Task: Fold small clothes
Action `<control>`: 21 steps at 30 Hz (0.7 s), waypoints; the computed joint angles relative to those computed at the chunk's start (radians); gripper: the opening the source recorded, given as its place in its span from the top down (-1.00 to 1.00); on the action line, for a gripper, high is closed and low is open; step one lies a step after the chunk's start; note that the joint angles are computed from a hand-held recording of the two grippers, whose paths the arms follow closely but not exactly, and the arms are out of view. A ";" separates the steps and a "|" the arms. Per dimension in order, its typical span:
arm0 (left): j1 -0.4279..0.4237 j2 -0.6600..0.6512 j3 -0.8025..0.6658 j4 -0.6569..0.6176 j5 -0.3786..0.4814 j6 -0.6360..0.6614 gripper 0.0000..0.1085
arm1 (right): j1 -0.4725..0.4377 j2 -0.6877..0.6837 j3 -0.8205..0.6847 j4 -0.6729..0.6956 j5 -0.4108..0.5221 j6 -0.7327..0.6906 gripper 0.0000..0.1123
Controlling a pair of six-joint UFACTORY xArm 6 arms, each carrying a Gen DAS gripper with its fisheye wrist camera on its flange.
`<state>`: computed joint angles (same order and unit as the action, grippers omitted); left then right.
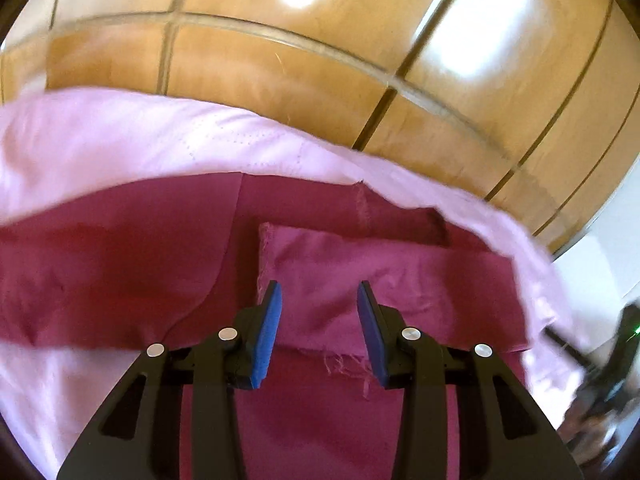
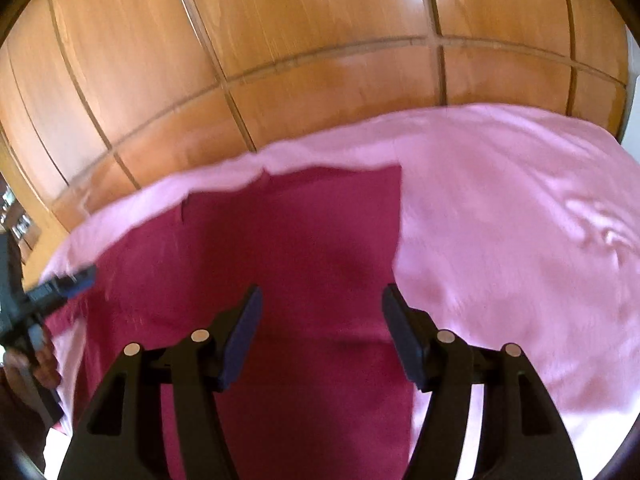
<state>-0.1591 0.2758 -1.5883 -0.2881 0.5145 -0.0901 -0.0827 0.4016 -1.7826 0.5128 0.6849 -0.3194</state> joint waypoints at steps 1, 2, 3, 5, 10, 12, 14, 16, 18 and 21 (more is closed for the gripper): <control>-0.002 0.035 -0.040 0.077 0.034 -0.054 0.30 | 0.003 0.030 -0.042 -0.006 0.006 0.016 -0.11; -0.002 0.072 -0.079 0.149 0.077 -0.112 0.30 | 0.008 0.073 -0.102 -0.020 0.022 0.042 -0.12; 0.000 0.096 -0.101 0.179 0.108 -0.134 0.29 | 0.014 0.114 -0.155 -0.035 0.037 0.067 -0.15; 0.002 0.133 -0.108 0.239 0.112 -0.169 0.29 | 0.027 0.200 -0.249 -0.115 0.053 0.130 -0.17; 0.002 0.120 -0.060 0.266 0.038 -0.165 0.27 | 0.061 0.247 -0.196 -0.271 -0.029 0.177 -0.41; 0.008 0.122 -0.056 0.232 0.026 -0.142 0.26 | 0.075 0.246 -0.196 -0.363 -0.033 0.225 -0.45; 0.009 0.118 -0.047 0.215 0.013 -0.134 0.26 | 0.079 0.240 -0.183 -0.398 -0.043 0.242 -0.48; 0.007 0.113 -0.043 0.198 0.009 -0.128 0.26 | 0.081 0.248 -0.193 -0.418 -0.038 0.256 -0.51; 0.007 0.080 -0.001 0.136 -0.011 -0.098 0.26 | 0.083 0.254 -0.199 -0.444 -0.040 0.274 -0.55; 0.014 -0.008 0.117 -0.026 -0.080 -0.009 0.26 | 0.084 0.262 -0.214 -0.447 -0.032 0.277 -0.56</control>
<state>-0.1452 0.2678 -1.4714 -0.3140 0.4344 -0.0989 0.0016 0.6634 -1.9962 0.0661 0.6534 -0.0425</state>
